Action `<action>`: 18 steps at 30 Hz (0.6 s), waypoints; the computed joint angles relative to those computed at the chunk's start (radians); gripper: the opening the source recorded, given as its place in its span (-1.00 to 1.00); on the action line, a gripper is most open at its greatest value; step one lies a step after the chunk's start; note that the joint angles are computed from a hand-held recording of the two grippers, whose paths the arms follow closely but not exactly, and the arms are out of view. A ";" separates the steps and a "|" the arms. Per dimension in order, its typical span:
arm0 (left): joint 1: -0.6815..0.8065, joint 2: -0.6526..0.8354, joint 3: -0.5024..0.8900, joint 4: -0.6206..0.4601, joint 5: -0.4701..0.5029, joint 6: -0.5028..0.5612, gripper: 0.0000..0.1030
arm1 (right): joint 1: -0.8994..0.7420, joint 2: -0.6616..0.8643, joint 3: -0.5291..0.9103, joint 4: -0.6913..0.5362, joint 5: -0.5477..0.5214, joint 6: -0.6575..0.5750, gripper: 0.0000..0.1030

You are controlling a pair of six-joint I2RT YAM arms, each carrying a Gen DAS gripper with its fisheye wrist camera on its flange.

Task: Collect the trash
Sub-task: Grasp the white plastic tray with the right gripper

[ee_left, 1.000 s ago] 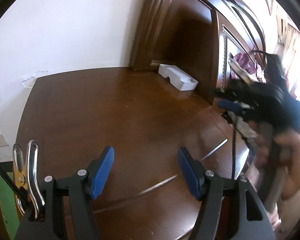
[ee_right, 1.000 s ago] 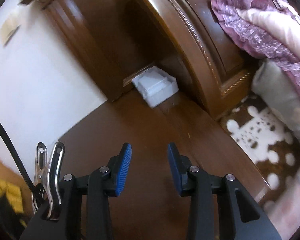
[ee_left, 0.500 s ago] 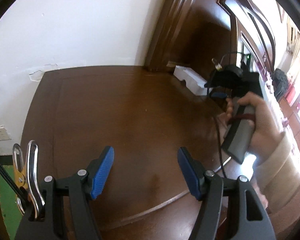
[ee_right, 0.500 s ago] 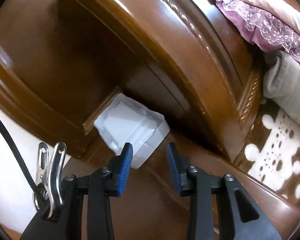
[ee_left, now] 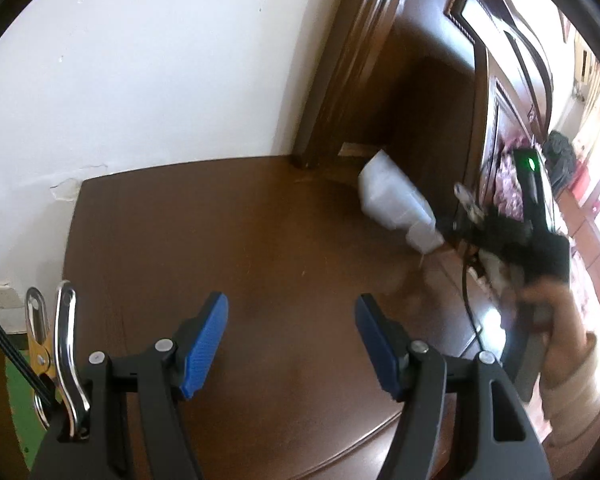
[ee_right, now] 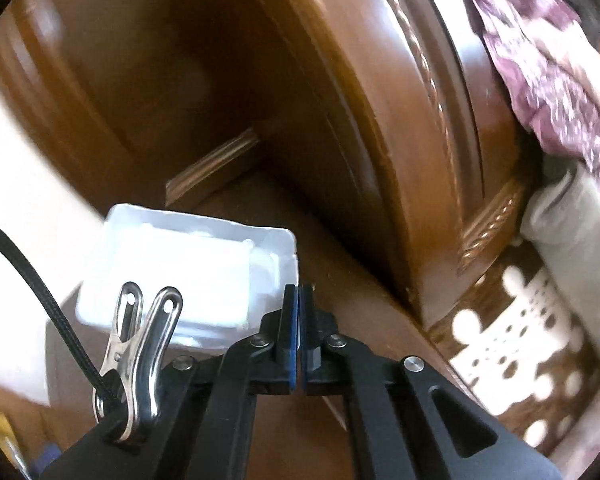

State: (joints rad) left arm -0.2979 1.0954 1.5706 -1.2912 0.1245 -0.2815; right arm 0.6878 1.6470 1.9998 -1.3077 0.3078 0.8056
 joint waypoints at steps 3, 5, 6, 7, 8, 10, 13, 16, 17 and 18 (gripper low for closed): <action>0.026 0.048 0.033 0.022 0.066 -0.012 0.35 | 0.041 -0.009 0.016 -0.028 0.009 -0.069 -0.98; 0.021 0.095 0.064 0.032 0.086 -0.024 0.35 | 0.066 -0.024 0.013 -0.041 0.007 -0.090 -0.97; 0.019 0.127 0.086 0.036 0.104 -0.031 0.35 | 0.074 -0.032 0.008 -0.038 0.000 -0.094 -0.94; 0.014 0.159 0.108 0.044 0.122 -0.042 0.35 | 0.080 -0.049 -0.010 -0.022 -0.004 -0.091 -0.88; 0.011 0.200 0.137 0.047 0.143 -0.049 0.35 | 0.087 -0.043 0.006 -0.022 0.000 -0.080 -0.79; -0.005 0.273 0.197 0.045 0.147 -0.067 0.35 | 0.091 -0.093 -0.051 0.018 0.011 -0.057 -0.48; -0.042 0.393 0.301 0.038 0.108 -0.076 0.35 | 0.067 -0.142 -0.106 0.060 0.002 -0.034 -0.40; -0.063 0.472 0.346 0.047 0.098 -0.095 0.33 | 0.029 -0.196 -0.170 0.106 -0.045 0.002 -0.33; -0.064 0.496 0.356 0.047 0.104 -0.100 0.33 | 0.015 -0.199 -0.184 0.123 -0.064 0.010 -0.33; -0.068 0.524 0.373 0.047 0.107 -0.109 0.32 | -0.008 -0.211 -0.210 0.145 -0.092 0.025 -0.33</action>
